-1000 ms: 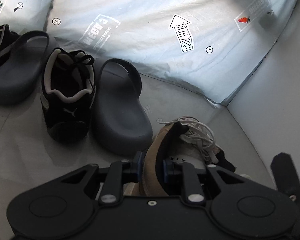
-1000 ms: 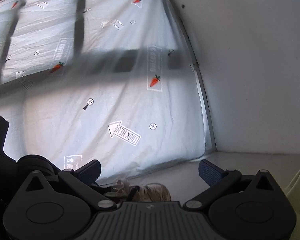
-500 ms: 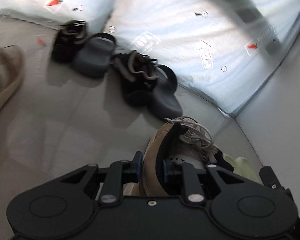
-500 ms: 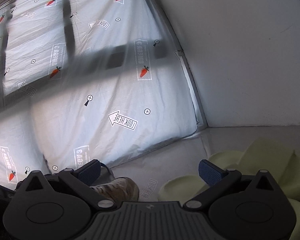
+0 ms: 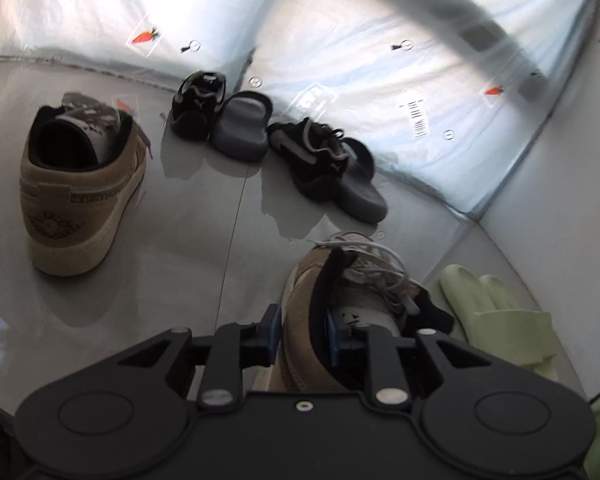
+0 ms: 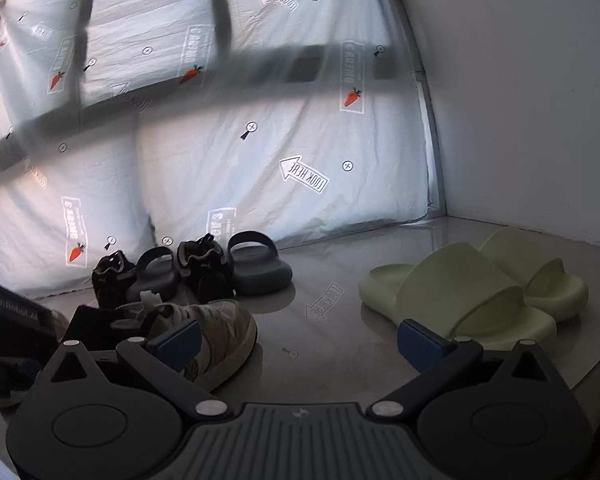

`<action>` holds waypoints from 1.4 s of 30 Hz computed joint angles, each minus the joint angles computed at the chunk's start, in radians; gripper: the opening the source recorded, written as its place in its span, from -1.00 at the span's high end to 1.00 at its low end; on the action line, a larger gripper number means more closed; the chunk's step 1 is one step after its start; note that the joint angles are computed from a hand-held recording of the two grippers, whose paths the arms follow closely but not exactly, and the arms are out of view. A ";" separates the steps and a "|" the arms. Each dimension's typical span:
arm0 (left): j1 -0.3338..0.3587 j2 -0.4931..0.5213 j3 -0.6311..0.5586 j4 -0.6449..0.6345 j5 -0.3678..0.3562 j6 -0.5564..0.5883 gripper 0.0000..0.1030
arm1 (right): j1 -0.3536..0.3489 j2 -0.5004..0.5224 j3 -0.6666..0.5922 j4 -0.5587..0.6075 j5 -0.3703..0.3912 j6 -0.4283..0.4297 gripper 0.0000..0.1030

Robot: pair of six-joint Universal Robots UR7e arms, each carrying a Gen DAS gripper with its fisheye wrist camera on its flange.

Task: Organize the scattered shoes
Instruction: 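Set the tan sneaker beside its matching sneaker and open the left gripper, then grasp the grey white-laced sneaker with the right gripper and lift it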

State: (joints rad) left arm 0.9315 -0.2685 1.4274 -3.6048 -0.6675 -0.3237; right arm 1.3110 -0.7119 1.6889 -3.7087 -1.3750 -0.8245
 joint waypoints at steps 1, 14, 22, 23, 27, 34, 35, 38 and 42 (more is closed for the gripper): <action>-0.006 -0.007 0.022 -0.038 0.005 0.014 0.49 | -0.002 -0.009 0.020 0.002 0.008 -0.011 -0.98; -0.099 -0.045 0.265 -0.436 0.185 0.122 0.32 | -0.016 -0.072 0.216 0.042 0.080 -0.211 0.75; -0.126 -0.003 0.273 -0.688 0.259 0.218 0.30 | -0.002 -0.047 0.170 0.239 0.155 -0.359 0.99; -0.127 -0.004 0.278 -0.690 0.260 0.212 0.29 | 0.003 -0.037 0.160 0.259 0.158 -0.378 0.99; -0.124 0.007 0.260 -0.709 0.266 0.247 0.26 | 0.037 0.004 0.102 0.338 0.118 -0.380 0.99; -0.094 0.013 0.270 -0.759 0.186 0.289 0.25 | 0.061 0.016 0.018 0.520 0.124 -0.359 0.88; -0.091 0.015 0.274 -0.774 0.181 0.299 0.24 | 0.054 0.003 0.016 0.562 0.150 -0.370 0.73; -0.077 0.013 0.300 -0.791 0.154 0.289 0.23 | 0.009 -0.054 0.007 0.674 0.293 -0.408 -0.57; -0.057 0.008 0.326 -0.758 0.114 0.248 0.23 | -0.013 -0.051 -0.046 0.597 0.352 -0.468 -0.99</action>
State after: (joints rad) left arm 0.8743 -0.2602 1.7537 -4.3628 -0.5536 -0.0755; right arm 1.2977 -0.7632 1.6427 -3.1113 -1.0225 -1.2929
